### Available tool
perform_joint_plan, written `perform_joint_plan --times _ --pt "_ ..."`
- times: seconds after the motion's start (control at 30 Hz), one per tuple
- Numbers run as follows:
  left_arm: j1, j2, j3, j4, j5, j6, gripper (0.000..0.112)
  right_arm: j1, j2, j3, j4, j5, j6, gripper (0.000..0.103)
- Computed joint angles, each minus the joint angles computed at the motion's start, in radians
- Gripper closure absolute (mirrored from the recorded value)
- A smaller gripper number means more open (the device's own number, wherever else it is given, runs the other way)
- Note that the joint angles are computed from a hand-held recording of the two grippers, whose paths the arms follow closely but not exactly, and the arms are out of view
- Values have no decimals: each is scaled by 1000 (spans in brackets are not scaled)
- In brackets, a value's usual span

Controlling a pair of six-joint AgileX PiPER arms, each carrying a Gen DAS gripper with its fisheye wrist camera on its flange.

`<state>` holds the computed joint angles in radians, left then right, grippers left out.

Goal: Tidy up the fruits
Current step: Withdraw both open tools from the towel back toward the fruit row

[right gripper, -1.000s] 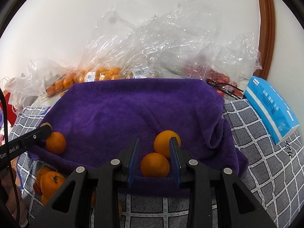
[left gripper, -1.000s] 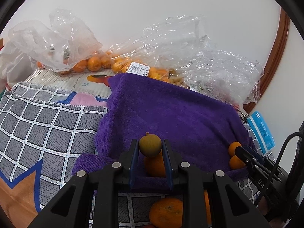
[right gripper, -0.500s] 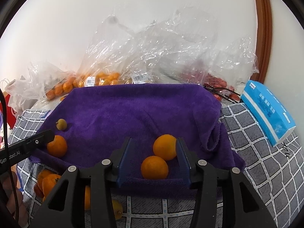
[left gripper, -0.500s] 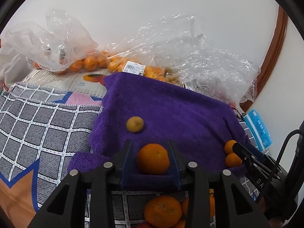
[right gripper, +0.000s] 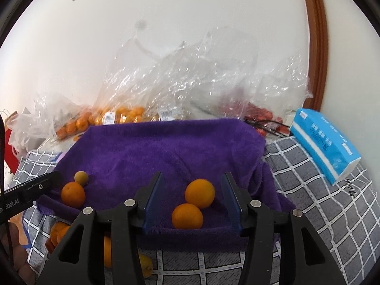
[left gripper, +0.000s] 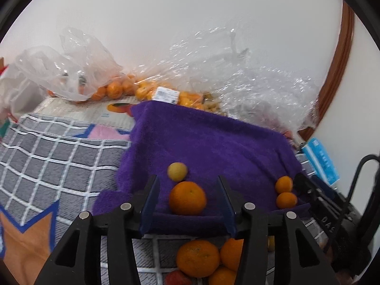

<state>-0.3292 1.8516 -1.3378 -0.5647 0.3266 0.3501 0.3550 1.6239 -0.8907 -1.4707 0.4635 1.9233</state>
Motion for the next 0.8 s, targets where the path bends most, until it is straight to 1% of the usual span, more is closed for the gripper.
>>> perform_joint_plan --times 0.07,0.13,0.17,0.2,0.3,0.33,0.4,0.5,0.6,0.7,0.8 --pt "2 -18 7 6 8 -3 66 14 -5 -21 85 8 -94 53" --pt "1 -40 8 84 23 -72 66 50 -10 -42 142 80 -150 53" --pt "-1 -58 15 145 28 -123 66 64 -16 -47 159 102 -166 53" --pt "2 -76 28 166 28 -137 66 72 -28 -50 190 107 -203 52" --pt "21 -123 72 151 31 -118 64 87 -63 -47 288 106 -286 49" --pt "36 -139 92 98 34 -63 64 90 -78 -36 317 95 -294 48" --pt "55 -163 121 72 38 -34 63 96 -95 -18 361 73 -305 48" --pt "85 -192 168 9 43 44 60 138 -103 5 380 96 -280 48" --pt "98 -204 214 58 26 18 59 179 -109 28 392 105 -255 48" --pt "112 -208 247 69 25 33 59 214 -115 49 407 111 -247 48" --pt "114 -211 281 121 4 0 59 241 -114 57 423 117 -250 48"
